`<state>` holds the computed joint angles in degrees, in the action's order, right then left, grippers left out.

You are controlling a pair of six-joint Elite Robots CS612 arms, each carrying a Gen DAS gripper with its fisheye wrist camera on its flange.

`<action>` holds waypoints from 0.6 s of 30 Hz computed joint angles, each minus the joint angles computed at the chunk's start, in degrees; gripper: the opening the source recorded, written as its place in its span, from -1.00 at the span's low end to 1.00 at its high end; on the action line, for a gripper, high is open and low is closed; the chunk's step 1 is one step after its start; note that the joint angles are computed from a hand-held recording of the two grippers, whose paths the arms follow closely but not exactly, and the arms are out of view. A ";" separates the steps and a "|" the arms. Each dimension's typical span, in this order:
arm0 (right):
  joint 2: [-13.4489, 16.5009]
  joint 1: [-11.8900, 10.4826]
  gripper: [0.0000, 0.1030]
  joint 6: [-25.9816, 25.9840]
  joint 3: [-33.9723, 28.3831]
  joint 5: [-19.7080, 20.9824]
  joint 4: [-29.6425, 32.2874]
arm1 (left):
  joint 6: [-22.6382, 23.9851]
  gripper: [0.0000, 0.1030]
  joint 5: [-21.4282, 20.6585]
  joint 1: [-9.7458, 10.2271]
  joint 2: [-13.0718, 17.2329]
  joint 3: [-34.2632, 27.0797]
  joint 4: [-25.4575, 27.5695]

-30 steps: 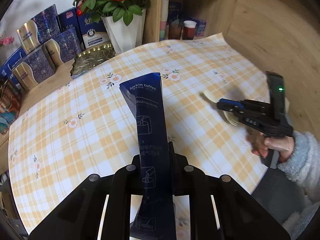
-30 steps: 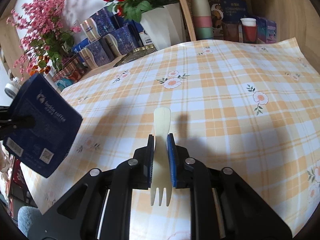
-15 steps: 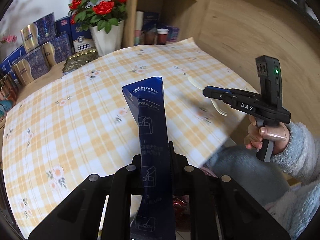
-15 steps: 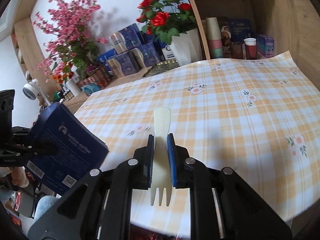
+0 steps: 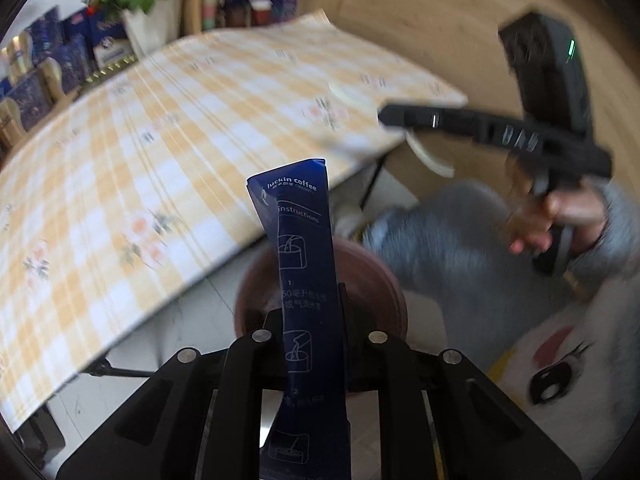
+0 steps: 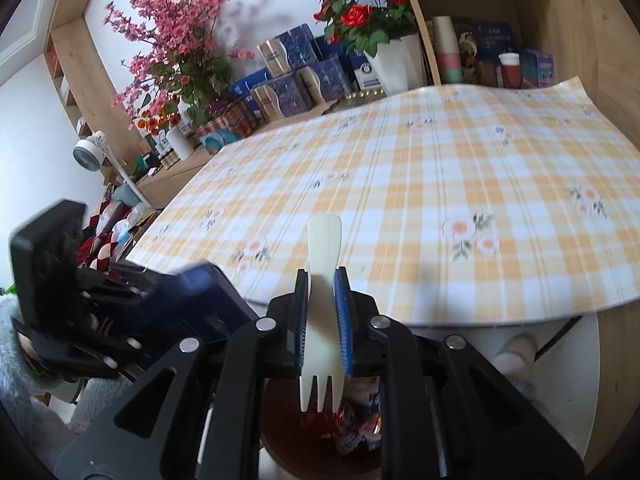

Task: Collect trash
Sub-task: 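Lower the blue coffee bag into the bin and open the left gripper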

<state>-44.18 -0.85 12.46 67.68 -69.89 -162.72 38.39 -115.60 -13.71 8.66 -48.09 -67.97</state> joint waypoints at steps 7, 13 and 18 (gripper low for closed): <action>-0.77 -0.33 -0.67 1.72 2.26 0.25 -0.64 | 4.37 -0.72 5.48 -2.25 3.19 -1.33 4.78; -1.02 -0.91 -0.67 2.94 2.86 -0.32 -1.36 | 5.23 -0.72 7.95 -3.76 3.45 2.18 6.23; -1.32 -1.47 -0.67 3.96 3.65 -0.71 -1.90 | 5.77 -0.71 10.22 -4.82 3.95 3.92 7.75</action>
<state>-45.50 -2.32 16.41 71.33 -70.60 -164.62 44.17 -105.38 -18.53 12.61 -44.17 -60.22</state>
